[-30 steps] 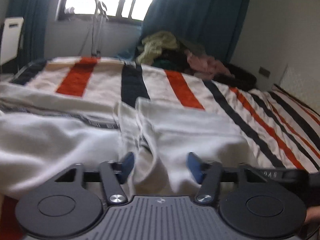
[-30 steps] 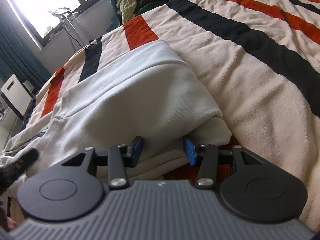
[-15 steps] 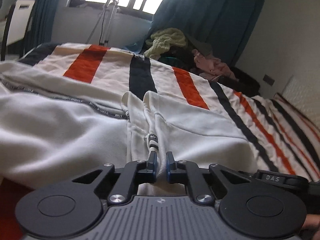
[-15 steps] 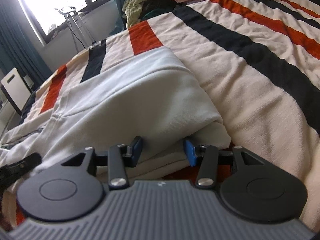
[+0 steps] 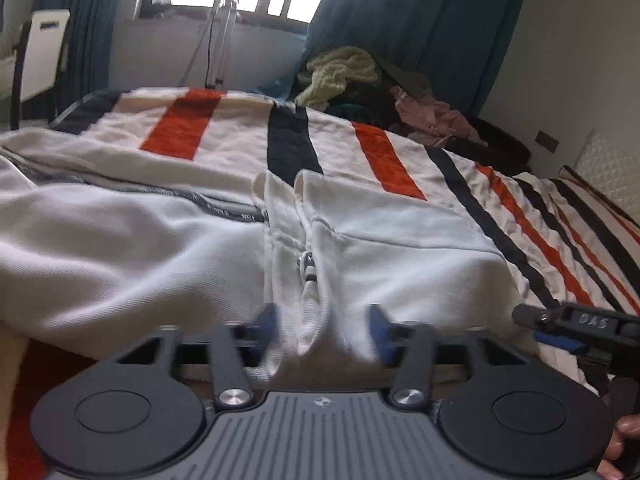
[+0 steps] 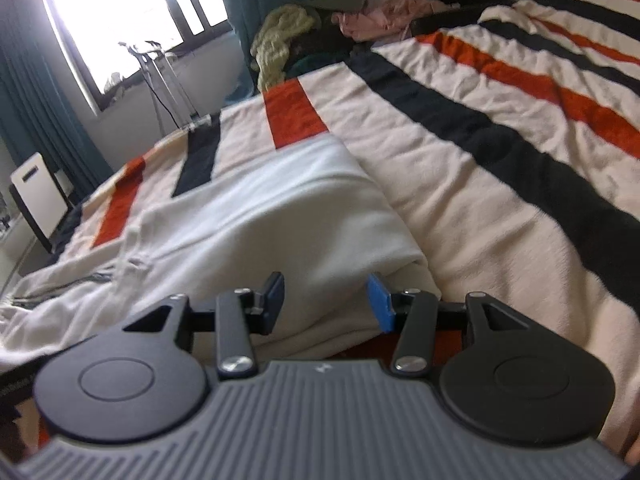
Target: Fold clothes
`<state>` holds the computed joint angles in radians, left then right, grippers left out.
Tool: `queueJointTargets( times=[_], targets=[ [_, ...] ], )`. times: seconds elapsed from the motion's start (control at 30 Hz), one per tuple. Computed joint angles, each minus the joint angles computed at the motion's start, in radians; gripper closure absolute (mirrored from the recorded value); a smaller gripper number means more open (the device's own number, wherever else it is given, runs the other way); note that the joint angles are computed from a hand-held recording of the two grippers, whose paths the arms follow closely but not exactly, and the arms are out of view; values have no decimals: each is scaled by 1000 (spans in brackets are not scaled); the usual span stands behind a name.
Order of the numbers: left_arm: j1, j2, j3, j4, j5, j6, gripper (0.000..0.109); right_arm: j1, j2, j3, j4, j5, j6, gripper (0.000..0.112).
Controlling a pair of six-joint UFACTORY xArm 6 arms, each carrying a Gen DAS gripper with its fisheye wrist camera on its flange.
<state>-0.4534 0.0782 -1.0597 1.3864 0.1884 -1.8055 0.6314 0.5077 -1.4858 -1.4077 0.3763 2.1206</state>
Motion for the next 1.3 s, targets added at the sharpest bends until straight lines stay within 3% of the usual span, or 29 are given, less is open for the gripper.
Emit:
queueJointTargets(
  times=[0.03,0.13,0.2,0.33,0.47,0.6,0.87,1.0,1.17,1.3],
  targets=[
    [-2,-12,3,51,-8,-43,47,4,-13,10,-31,4,28,62],
    [-19,-56,21,172,9,-150,26,17,-48,36,-114,24,94,62],
    [-37,-88,40,240,38,-211,25,24,-66,50,-175,34,147,62],
    [-63,-139,85,199,94,-191,17,32,-89,70,-264,36,234,56],
    [-82,-194,126,193,160,-224,8,38,-105,81,-279,34,248,32],
    [-67,-249,167,206,172,-303,6,57,-127,96,-260,59,217,32],
    [17,-315,233,-85,169,-126,6,91,-158,91,-278,104,170,32],
    [92,-353,268,-265,174,-20,6,66,-165,70,-281,54,89,32],
    [206,-356,279,-510,130,165,6,29,-145,25,-150,15,-93,32],
    [272,-337,279,-636,128,274,6,-5,-113,-12,-108,-37,-148,32]
  ],
)
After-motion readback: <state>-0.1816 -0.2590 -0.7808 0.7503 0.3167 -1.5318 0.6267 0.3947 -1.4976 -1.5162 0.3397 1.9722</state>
